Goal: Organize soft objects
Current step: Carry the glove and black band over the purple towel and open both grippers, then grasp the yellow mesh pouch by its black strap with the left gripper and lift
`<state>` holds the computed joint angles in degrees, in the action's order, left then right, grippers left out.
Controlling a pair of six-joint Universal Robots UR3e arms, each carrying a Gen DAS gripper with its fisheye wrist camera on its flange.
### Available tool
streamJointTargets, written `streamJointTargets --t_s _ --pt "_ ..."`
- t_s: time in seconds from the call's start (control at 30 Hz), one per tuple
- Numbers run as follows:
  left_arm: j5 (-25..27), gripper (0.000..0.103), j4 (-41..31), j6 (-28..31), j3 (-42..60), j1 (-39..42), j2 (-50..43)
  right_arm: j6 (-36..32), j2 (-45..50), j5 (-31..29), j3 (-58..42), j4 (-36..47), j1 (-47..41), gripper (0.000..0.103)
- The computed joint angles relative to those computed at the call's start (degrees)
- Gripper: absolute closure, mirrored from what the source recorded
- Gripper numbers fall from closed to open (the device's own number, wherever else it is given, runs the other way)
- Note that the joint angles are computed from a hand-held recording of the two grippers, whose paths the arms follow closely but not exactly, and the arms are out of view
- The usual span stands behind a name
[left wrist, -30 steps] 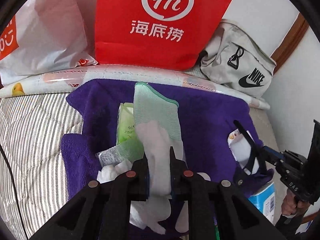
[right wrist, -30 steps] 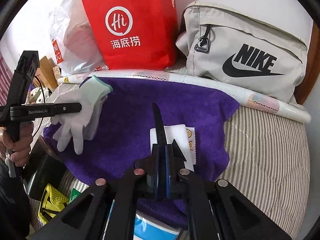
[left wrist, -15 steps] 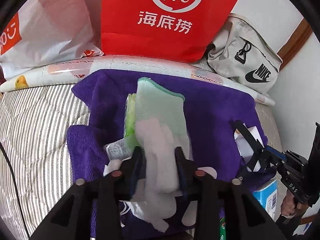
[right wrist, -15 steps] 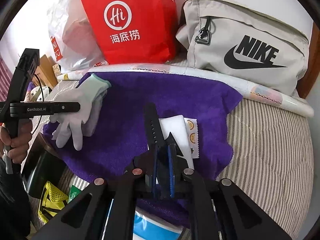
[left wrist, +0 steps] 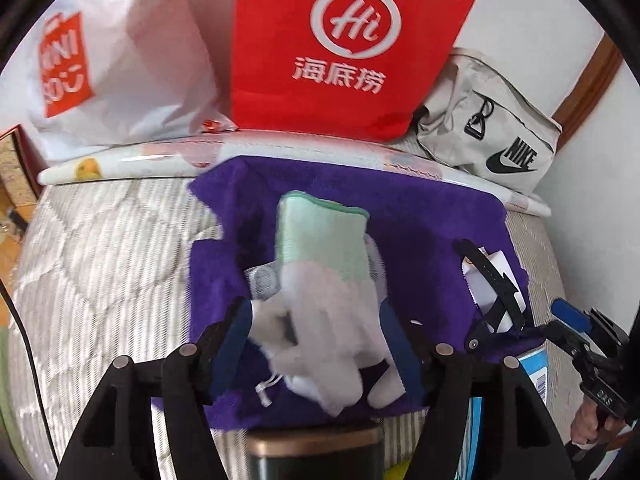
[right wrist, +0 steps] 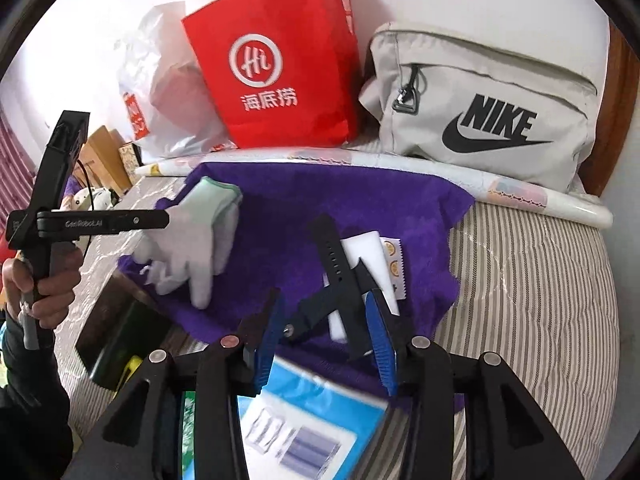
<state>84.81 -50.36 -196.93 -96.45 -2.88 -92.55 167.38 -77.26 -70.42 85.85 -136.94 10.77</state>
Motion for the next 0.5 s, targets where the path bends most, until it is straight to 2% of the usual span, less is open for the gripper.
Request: streamJointTargets --t_s 0.5 --pt "-1.3 0.039 -7.5 -3.4 -14.2 -2.9 24.0 0.2 -18.6 1.1 16.4 1.2 5.4 0.055"
